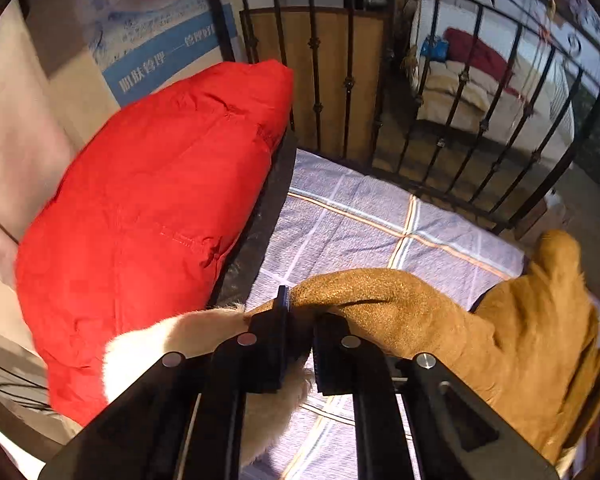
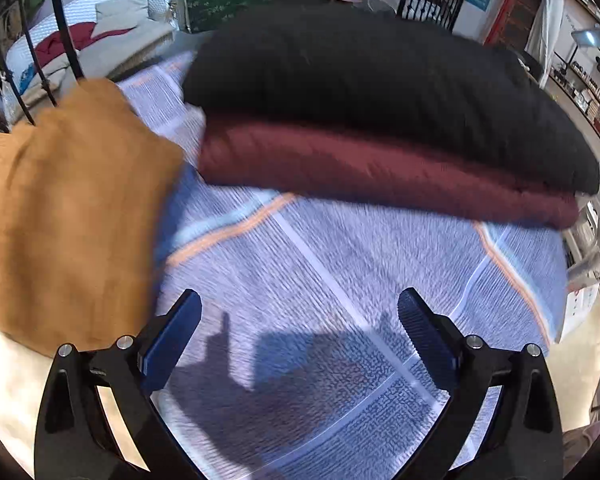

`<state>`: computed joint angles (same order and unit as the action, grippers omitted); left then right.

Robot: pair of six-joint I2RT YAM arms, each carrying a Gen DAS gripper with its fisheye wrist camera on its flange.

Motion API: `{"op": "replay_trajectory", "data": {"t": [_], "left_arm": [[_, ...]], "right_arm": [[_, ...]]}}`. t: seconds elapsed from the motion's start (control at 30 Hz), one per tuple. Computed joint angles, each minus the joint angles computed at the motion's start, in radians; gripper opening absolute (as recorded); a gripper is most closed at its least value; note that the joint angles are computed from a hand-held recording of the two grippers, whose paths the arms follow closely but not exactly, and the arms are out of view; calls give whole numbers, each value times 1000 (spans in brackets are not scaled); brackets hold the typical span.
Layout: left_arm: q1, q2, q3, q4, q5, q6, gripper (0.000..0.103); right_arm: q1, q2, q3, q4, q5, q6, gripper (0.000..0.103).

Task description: Fold large clothes

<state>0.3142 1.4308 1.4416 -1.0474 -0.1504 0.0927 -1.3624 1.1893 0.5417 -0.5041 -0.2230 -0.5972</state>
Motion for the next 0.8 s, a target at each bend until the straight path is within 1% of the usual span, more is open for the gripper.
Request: {"op": "replay_trajectory", "data": {"t": [0.03,0.07,0.1,0.13,0.17,0.2,0.23,0.27,0.3,0.33,0.37,0.43,0.5,0.53,0.57,0.63,0.7,0.8], "left_arm": [[-82,-44,-65,40,-105,29,10],[-177,-85,-123,74,-226,56,13],[-245,-123,-167,90,-298,62,15],[-276,-155,-187,86,-311,50,31],[-293,-185,-193,65,-293,19,66],[-318,-215,-195,43,-311,-31,79],[-357,-245,-194,21,-366,-92,84],[-411,-268,-183,-18,-415,-168,85],[-476,-275,-157,-72,-445,-257,88],[-557,-275,-130,-117,-455,-339,91],[-657,-260,-105,-148,-463,-407,91],[-886,-160,-28,-218,-514,-501,92],[-1097,-13,76,-265,-553,-567,92],[-1166,50,120,-264,-543,-592,92],[-1235,107,166,-255,-510,-625,92],[-1337,194,235,-239,-436,-677,92],[-1415,262,281,-210,-359,-704,92],[-1501,371,350,-223,-315,-724,92]], "right_arm": [[-19,30,-24,43,-10,-11,97],[-34,55,-42,79,-27,-13,97],[-65,75,-65,121,-71,-10,98],[-95,74,-93,168,-110,-7,98],[-129,79,-116,215,-156,-9,98],[-150,91,-124,237,-182,-15,98],[-164,97,-125,245,-197,-24,98],[-167,105,-119,246,-195,-29,98],[-162,111,-115,248,-184,-30,98],[-156,115,-116,259,-174,-30,98],[-158,117,-121,273,-171,-34,98],[-162,136,-109,272,-180,-33,98],[-165,153,-100,276,-183,-35,98],[-167,163,-94,281,-182,-38,98],[-169,173,-87,283,-182,-40,98],[-170,119,-101,244,-183,-42,98],[-174,123,-99,245,-184,-46,98],[-172,119,-101,243,-183,-43,98]]}}
